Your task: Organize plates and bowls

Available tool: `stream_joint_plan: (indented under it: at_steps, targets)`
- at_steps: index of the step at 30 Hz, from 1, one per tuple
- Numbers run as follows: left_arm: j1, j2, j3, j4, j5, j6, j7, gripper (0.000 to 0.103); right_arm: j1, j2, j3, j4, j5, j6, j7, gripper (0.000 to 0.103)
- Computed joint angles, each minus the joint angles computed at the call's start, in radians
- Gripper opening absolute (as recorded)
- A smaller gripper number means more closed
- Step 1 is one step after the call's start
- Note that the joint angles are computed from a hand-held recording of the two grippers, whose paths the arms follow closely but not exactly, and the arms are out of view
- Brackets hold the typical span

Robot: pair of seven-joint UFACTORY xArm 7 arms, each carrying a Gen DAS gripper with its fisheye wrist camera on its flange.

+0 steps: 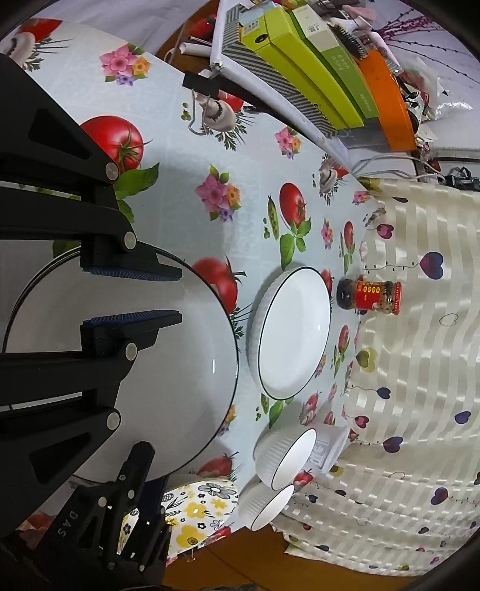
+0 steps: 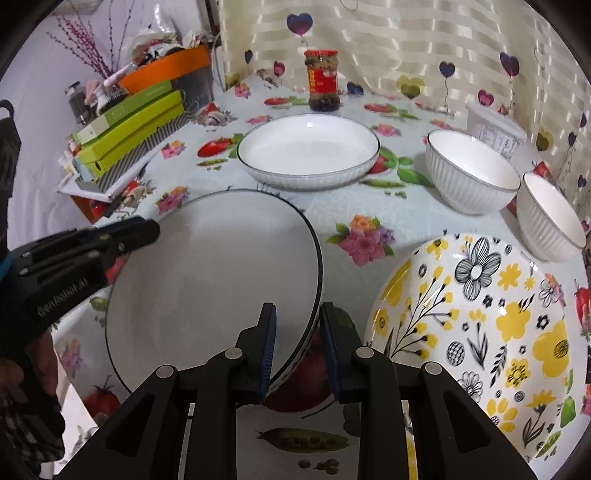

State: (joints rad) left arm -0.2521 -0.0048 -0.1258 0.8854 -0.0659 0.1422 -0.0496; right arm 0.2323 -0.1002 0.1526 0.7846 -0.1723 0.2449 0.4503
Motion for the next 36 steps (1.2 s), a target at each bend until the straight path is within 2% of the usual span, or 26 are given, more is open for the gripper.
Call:
stream_joint_plan:
  at_steps: [2,5,14,17,25,30,36]
  targets:
    - [-0.001,-0.001,0.0,-0.001,-0.02,-0.003,0.016,0.016,-0.002,-0.015,-0.001,-0.014,0.0,-0.022,-0.002,0.024]
    - [0.001,0.001,0.002,0.002,-0.015,0.0,0.011,0.016,-0.03,-0.027,0.022,-0.013,-0.086,-0.033,0.049,0.025]
    - [0.01,0.003,0.007,0.006,-0.014,0.022,0.012,0.016,-0.013,-0.003,0.012,0.014,-0.067,0.014,0.038,0.025]
    - [0.012,0.004,0.007,0.009,-0.022,0.03,0.024,0.016,-0.018,0.003,0.015,0.024,-0.104,0.03,0.07,0.025]
    - [0.019,0.007,0.011,0.02,-0.037,0.041,0.049,0.018,-0.002,0.001,-0.004,0.031,-0.037,0.022,0.029,0.025]
    - [0.023,0.016,0.01,0.045,-0.105,0.055,0.116,0.018,0.006,0.009,-0.012,0.05,0.019,0.023,-0.018,0.029]
    - [0.03,0.04,0.009,0.09,-0.126,0.075,0.154,0.018,0.008,0.028,-0.018,0.077,0.07,0.014,-0.054,0.032]
